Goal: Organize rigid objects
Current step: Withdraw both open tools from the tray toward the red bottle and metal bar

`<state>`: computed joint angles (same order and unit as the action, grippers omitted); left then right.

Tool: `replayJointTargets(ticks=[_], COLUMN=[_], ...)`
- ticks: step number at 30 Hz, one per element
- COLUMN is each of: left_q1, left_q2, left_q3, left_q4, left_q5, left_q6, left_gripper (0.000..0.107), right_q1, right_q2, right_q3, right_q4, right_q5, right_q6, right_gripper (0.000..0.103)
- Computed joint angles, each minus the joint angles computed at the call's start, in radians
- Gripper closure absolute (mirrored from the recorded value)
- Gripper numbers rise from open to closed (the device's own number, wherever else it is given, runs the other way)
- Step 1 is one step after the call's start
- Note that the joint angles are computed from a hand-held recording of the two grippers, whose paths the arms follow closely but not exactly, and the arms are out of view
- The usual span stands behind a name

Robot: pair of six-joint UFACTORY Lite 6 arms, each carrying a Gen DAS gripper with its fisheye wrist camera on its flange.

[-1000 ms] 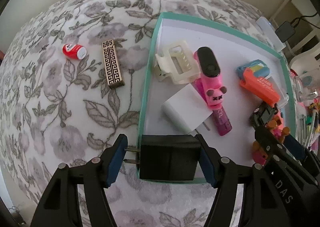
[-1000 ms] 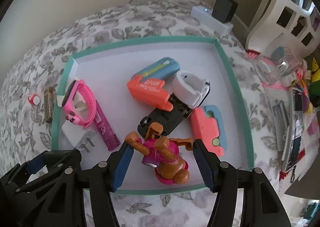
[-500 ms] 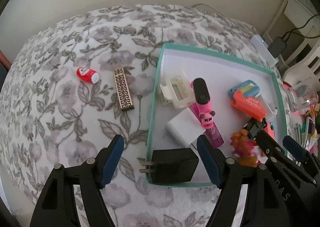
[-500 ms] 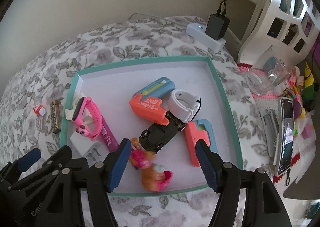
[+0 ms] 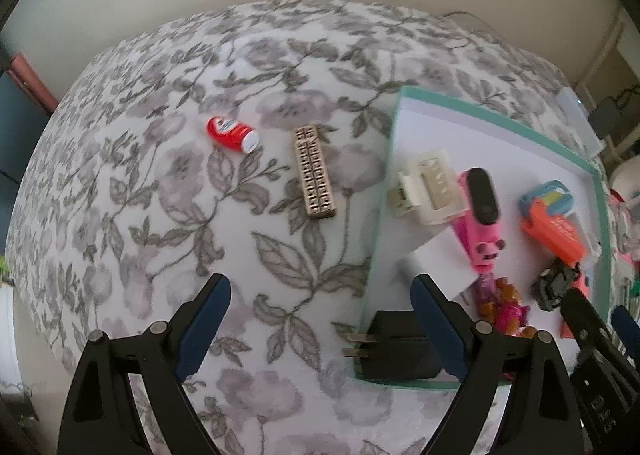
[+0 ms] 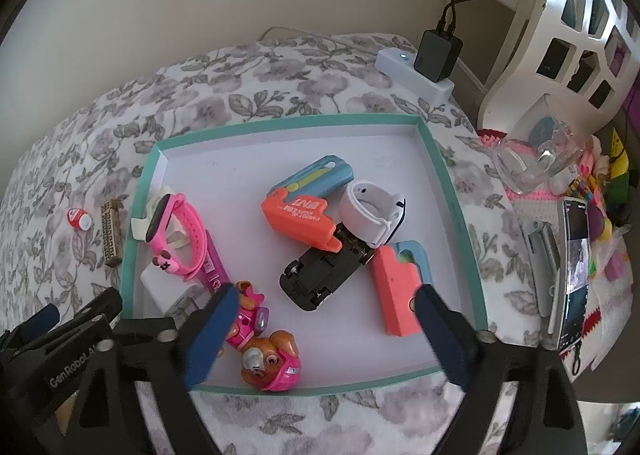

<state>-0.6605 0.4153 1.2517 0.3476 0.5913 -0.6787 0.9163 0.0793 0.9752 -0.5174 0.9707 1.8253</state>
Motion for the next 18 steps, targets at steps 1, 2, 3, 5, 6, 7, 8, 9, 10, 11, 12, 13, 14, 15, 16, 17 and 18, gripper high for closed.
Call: replayJointTargets(ticks=[1,2,3,5,6,7,8,9,10,11,12,13,14,15,16,17,18], left_q1=[0.004,0.007,0.010,0.014,0.015,0.018,0.019,0.018,0.019,0.021,0.021,0.023,0.023,0.023,0.024,0.025,0.027], left_q2=[0.000,-0.001,-0.001,-0.001,0.000,0.000,0.001,0.006,0.008,0.011,0.012,0.013,0.014,0.015,0.016,0.017,0.020], left_q3=[-0.002,-0.004,-0.007,-0.008,-0.009,-0.010,-0.010,-0.006,-0.005,-0.003,-0.002,-0.002,-0.001,0.000,0.001,0.002,0.004], left_q4=[0.001,0.004,0.010,0.024,0.027,0.028,0.028,0.028,0.027,0.028,0.031,0.035,0.039,0.044,0.050,0.056,0.061], left_q5=[0.002,0.002,0.002,0.005,0.007,0.007,0.008,0.011,0.013,0.015,0.018,0.019,0.020,0.022,0.025,0.028,0.032], left_q6=[-0.003,-0.009,-0.017,-0.031,-0.035,-0.037,-0.039,-0.043,-0.043,-0.043,-0.048,-0.051,-0.056,-0.061,-0.067,-0.073,-0.078], left_gripper=[0.015,0.015,0.014,0.009,0.008,0.008,0.008,0.008,0.008,0.008,0.008,0.008,0.008,0.008,0.008,0.007,0.007], right_q1=[0.000,0.001,0.001,0.000,0.000,0.000,0.001,0.001,0.002,0.002,0.002,0.002,0.002,0.002,0.002,0.002,0.001], right_q2=[0.001,0.000,-0.001,-0.003,-0.001,0.002,0.004,0.006,0.007,0.007,0.007,0.007,0.009,0.011,0.014,0.017,0.018], right_q3=[0.000,0.000,-0.002,-0.006,-0.005,-0.003,-0.002,0.000,0.001,0.001,0.001,0.001,0.002,0.002,0.003,0.003,0.002], right_q4=[-0.002,-0.003,-0.005,-0.006,-0.006,-0.005,-0.006,-0.006,-0.006,-0.006,-0.006,-0.006,-0.005,-0.004,-0.002,-0.001,0.000], right_q5=[0.000,0.000,-0.002,-0.010,-0.009,-0.007,-0.005,-0.004,-0.004,-0.004,-0.004,-0.004,-0.005,-0.006,-0.011,-0.015,-0.019], right_q6=[0.003,0.005,0.008,0.012,0.011,0.010,0.010,0.011,0.012,0.012,0.012,0.012,0.011,0.010,0.008,0.008,0.006], right_gripper=[0.002,0.002,0.002,0.002,0.001,0.000,0.000,0.000,0.000,0.000,0.000,0.000,0.000,0.000,0.000,0.000,0.000])
